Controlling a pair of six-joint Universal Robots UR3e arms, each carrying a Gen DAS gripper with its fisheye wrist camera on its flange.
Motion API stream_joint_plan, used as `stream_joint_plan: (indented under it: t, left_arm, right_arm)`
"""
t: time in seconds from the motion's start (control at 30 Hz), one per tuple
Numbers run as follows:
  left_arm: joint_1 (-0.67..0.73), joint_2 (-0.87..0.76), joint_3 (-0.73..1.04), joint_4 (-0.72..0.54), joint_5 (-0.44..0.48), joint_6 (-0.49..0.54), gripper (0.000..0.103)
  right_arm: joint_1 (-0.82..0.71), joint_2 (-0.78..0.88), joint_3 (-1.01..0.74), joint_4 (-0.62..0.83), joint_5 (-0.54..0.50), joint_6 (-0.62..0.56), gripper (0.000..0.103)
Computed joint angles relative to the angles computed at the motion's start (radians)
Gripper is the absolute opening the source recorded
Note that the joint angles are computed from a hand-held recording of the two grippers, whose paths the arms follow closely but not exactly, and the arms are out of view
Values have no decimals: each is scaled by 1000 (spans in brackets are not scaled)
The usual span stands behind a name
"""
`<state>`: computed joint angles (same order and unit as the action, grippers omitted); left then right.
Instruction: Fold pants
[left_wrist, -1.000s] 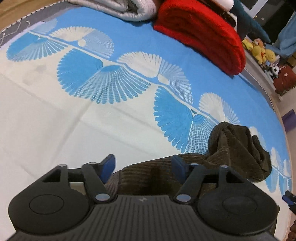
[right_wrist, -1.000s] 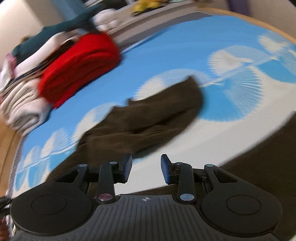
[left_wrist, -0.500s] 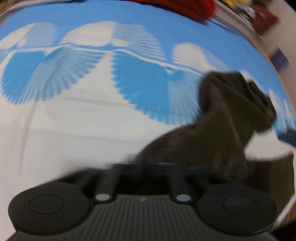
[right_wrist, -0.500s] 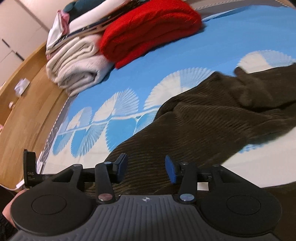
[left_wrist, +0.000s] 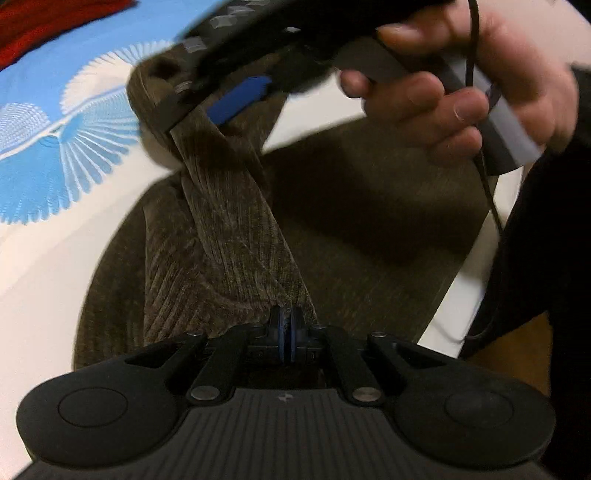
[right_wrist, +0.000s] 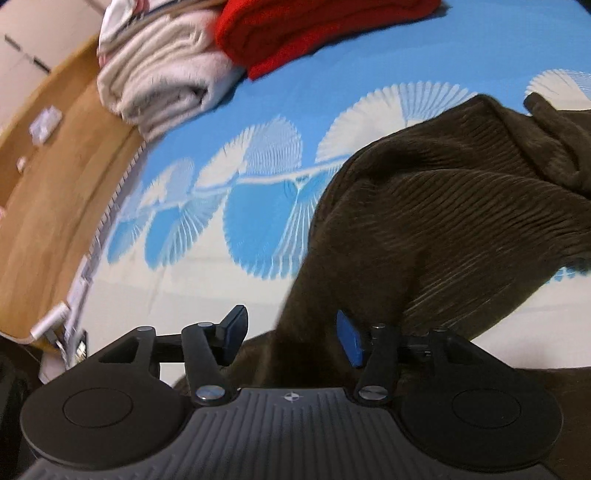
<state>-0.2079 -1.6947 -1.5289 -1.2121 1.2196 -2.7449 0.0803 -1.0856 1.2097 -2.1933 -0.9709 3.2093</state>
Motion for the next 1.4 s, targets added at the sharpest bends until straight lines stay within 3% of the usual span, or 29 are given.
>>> stream_joint_plan:
  t: [0.1,0.13,0.17,0.2,0.27,0.47,0.53,0.6,0.67,0.7,0.73,0.83,0.9,0.97,1.0,1.07,1.1,1.13,1.2,1.27,1.33,1.4]
  left_arm:
    - [27,-22,41,-20,-27,-30,9]
    - [65,-10,48,-18,-59,-37,15]
    - [114,7,45,-5,-99,-58,19]
    - [170,26,40,11,-140,-91,26]
    - [278,48,37,38,-183,-159,28]
    - [355,-67,108,7,32,-321,45]
    - [345,-82,87,-17,54,-285,64]
    - [331,-80,62,-36,87,-223,69]
    - [315,-80,28,-35,87,-176,67]
    - [304,-82,22,-41,89,-154,57]
    - [293,-81,15,-43,98,-128,38]
    - [233,-66,35,-23,164,-46,15]
    - [199,-32,62,13,229,19,14]
    - [188,5,96,96,287,14,13]
    - [184,15,93,193,342,-22,13]
    - [150,4,28,523,549,-131,16]
    - [129,-24,0,677,653,-160,26]
    - [116,-55,-2,748,727,-174,52]
    - [125,-59,0,732,733,-229,60]
    - [144,-59,9,653,702,-303,56]
    - [168,-71,37,529,645,-358,43]
    - [196,-70,54,396,556,-360,43]
  right_arm:
    - [62,29,-22,15,-102,-31,53]
    - [86,35,-26,17,-159,-47,49]
    - [107,38,-24,14,-212,-65,34]
    - [119,38,-19,7,-247,-72,28]
    - [111,23,5,3,-247,-65,21]
    - [86,1,13,45,-226,-97,18]
    - [88,5,0,64,-232,-114,17]
    - [86,4,-4,77,-232,-128,17]
    - [80,9,-13,91,-226,-132,17]
    - [76,8,-14,96,-222,-133,17]
    - [75,9,-16,99,-219,-134,17]
    - [75,18,-35,117,-214,-146,18]
    - [67,21,-54,144,-197,-144,23]
    - [51,18,-67,168,-164,-124,28]
    - [42,11,-61,167,-143,-112,33]
    - [26,-8,-37,144,-108,-95,42]
    - [21,-19,-20,125,-100,-91,45]
    - [19,-28,-7,108,-96,-88,45]
    - [13,-43,15,89,-93,-87,46]
    - [7,-50,26,89,-97,-88,46]
    - [3,-54,31,87,-114,-86,46]
    - [-6,-55,37,76,-146,-65,46]
